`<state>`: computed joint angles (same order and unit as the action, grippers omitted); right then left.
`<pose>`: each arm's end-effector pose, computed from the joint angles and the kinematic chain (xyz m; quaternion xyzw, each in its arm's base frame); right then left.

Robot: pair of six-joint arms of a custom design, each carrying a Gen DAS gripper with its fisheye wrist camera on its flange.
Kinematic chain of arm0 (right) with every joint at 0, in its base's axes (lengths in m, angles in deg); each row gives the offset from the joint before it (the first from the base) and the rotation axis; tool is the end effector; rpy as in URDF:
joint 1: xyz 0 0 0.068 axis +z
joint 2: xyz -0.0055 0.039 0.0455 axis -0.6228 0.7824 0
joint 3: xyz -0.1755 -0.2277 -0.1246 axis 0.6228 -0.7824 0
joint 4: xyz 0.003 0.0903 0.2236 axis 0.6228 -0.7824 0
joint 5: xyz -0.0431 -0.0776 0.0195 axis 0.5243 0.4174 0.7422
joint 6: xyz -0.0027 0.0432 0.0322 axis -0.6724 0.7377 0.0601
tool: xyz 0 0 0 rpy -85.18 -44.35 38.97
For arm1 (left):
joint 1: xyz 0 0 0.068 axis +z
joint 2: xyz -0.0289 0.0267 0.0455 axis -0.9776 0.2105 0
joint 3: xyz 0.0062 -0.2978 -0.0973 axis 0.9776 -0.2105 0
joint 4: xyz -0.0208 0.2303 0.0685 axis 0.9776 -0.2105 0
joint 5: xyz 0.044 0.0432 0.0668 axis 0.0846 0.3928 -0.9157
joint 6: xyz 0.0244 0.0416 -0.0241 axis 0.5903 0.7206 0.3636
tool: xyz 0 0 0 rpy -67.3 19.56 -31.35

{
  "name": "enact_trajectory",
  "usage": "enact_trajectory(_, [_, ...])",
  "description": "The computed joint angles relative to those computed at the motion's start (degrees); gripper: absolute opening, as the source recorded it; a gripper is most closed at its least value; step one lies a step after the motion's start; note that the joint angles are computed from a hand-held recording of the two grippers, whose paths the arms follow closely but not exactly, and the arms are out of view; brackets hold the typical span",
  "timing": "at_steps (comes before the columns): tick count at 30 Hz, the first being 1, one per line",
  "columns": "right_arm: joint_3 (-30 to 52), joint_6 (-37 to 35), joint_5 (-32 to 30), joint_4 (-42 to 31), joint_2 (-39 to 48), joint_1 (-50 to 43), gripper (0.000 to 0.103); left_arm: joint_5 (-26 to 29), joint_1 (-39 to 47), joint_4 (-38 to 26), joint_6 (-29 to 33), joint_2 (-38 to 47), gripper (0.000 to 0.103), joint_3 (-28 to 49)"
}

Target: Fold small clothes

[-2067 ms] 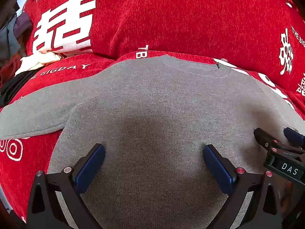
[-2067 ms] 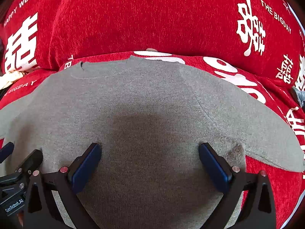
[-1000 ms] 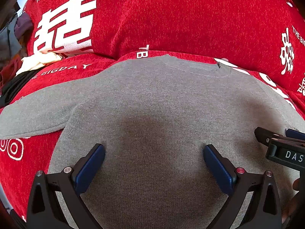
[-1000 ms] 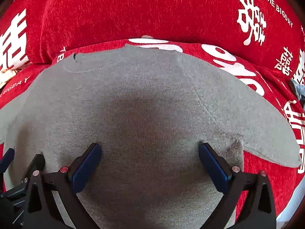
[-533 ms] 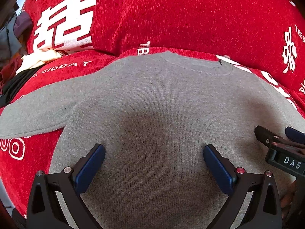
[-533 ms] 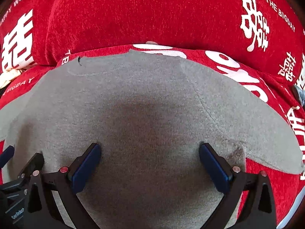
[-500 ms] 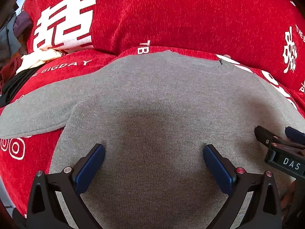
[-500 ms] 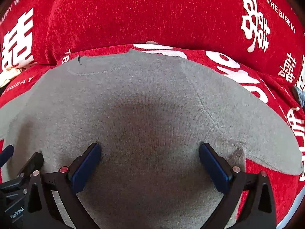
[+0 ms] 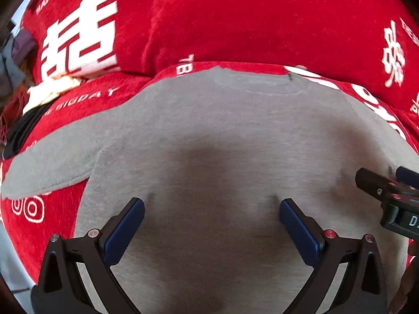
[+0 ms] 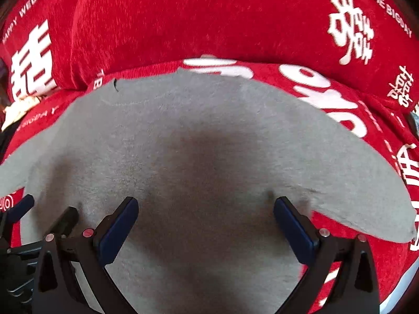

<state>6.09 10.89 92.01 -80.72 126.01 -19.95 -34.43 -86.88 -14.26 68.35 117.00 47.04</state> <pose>0.2839 0.0907 0.1531 -0.0199 0.9698 0.0088 0.2429 0.2563 -0.0349 0.1370 -0.0384 0.9634 0.0324 0.2633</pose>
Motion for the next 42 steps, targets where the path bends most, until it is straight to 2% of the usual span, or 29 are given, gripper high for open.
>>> enact_trajectory(6, [-5.1,-3.5,-2.7,0.8,-9.5,-8.3,0.103,-1.0,-6.3,-4.7,-2.6,-1.6,0.103,3.4])
enact_trajectory(10, [-8.7,-7.3,-8.0,1.0,-15.1,-21.1,0.103,-1.3,-10.8,-7.8,-5.2,0.2,0.103,7.4])
enact_trajectory(14, [-10.6,-12.3,-14.7,1.8,-16.1,-37.7,0.103,-2.1,-15.7,-10.7,-7.7,3.3,0.103,12.1])
enact_trajectory(18, [-9.6,-16.8,-20.3,2.4,-13.5,-54.5,0.103,-2.3,-19.4,-13.4,-9.1,6.5,0.103,16.6])
enact_trajectory(23, [-5.2,-19.9,-26.6,2.5,-5.7,-73.3,0.103,-3.2,-23.0,-16.6,-11.4,10.1,0.103,22.2])
enact_trajectory(26, [-0.9,-18.6,-31.7,1.5,1.3,-79.5,0.103,-3.3,-24.4,-18.5,-12.5,12.6,0.103,25.6])
enact_trajectory(27, [-1.2,-17.9,-32.7,4.0,1.8,-80.0,0.102,-3.4,-24.7,-18.7,-12.6,13.2,0.103,26.3])
enact_trajectory(28, [-1.4,-17.4,-34.2,6.8,2.3,-80.1,0.097,-3.6,-25.2,-19.5,-12.7,14.2,0.103,27.7])
enact_trajectory(30, [1.2,-18.0,-36.8,7.3,5.1,-79.3,0.083,-4.0,-25.7,-20.9,-12.7,15.4,0.103,30.0])
enact_trajectory(32, [3.6,-20.3,-36.9,7.0,6.9,-77.2,0.032,-4.2,-25.3,-22.3,-13.0,16.3,0.103,32.2])
enact_trajectory(34, [5.6,-21.1,-37.9,5.8,8.1,-77.1,0.008,-3.8,-24.1,-23.3,-13.5,16.9,0.103,33.9])
enact_trajectory(38, [3.3,-19.5,-42.8,10.9,6.3,-79.9,0.008,-3.2,-21.1,-27.6,-15.4,21.4,0.103,41.4])
enact_trajectory(42, [4.5,-19.5,-40.7,11.6,7.5,-78.5,0.008,-1.7,-20.1,-34.4,-16.5,29.2,0.103,53.6])
